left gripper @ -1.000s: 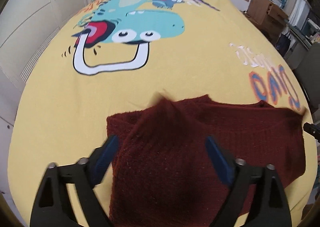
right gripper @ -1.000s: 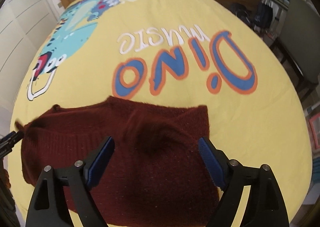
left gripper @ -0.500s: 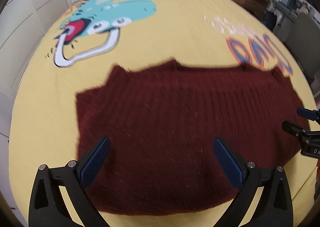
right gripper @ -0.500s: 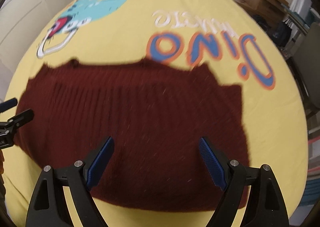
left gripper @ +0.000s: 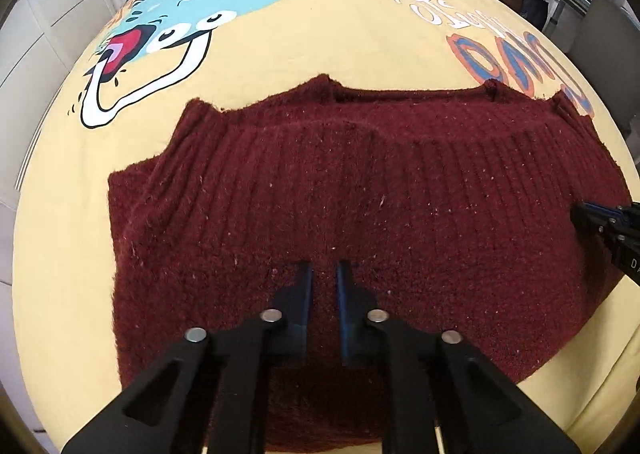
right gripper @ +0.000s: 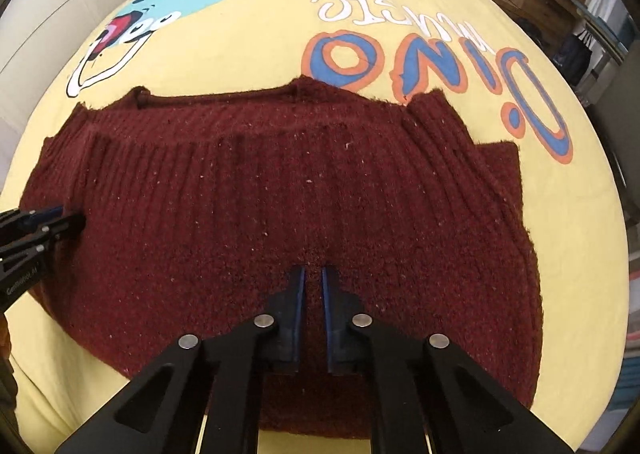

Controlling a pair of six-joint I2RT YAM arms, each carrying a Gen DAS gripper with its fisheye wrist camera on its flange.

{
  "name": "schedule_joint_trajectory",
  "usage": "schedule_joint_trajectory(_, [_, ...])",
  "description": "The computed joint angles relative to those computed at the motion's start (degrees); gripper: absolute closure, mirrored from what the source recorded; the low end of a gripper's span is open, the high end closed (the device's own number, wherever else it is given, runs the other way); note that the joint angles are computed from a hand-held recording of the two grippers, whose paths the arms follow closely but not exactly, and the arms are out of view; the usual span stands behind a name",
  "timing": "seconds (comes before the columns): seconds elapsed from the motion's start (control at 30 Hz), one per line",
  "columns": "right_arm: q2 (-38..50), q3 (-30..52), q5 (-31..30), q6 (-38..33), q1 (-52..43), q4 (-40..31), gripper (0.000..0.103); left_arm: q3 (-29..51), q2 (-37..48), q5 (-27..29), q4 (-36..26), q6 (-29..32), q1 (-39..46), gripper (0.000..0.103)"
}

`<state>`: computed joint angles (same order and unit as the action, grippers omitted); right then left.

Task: Fold small clothes
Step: 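Press the folded sweater flat with both tools' closed fingers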

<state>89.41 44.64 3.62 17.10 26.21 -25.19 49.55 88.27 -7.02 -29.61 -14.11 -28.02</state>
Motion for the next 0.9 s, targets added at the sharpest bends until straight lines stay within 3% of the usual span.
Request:
schedule_joint_trajectory(0.27, [-5.4,-0.5,-0.39,0.03,-1.48,0.83,0.097,-0.55,-7.81,1.06,1.32,-0.96,2.17,0.099])
schedule_joint_trajectory(0.4, [-5.34,0.41,0.01,0.56,-1.72,1.18,0.097,0.2,-5.57,0.03,2.3,-0.4,2.6,0.099])
schedule_joint_trajectory(0.57, [1.92,2.5,-1.23,0.53,-1.71,0.86,0.097,-1.55,-0.54,-2.07,4.83,-1.03,1.12,0.098])
schedule_joint_trajectory(0.73, [1.99,1.75,-1.48,0.52,-1.98,1.96,0.092,-0.87,0.04,-4.82,4.37,-0.51,-0.08,0.092])
schedule_joint_trajectory(0.77, [2.08,2.0,-1.13,0.25,-1.79,1.82,0.09,-0.24,0.29,-5.25,3.5,-0.62,-0.22,0.087])
schedule_joint_trajectory(0.83, [2.06,2.31,-0.16,0.28,-1.3,1.44,0.083,0.53,-0.14,-6.67,1.9,-1.78,-0.55,0.065])
schedule_joint_trajectory(0.87, [1.66,2.43,-0.07,0.35,-1.23,0.98,0.079,0.58,-0.8,-6.95,1.45,-2.4,-0.5,0.047])
schedule_joint_trajectory(0.9, [1.13,2.56,-0.4,0.35,-1.38,0.42,0.064,0.72,-1.5,-6.18,1.17,-2.51,0.0,0.037])
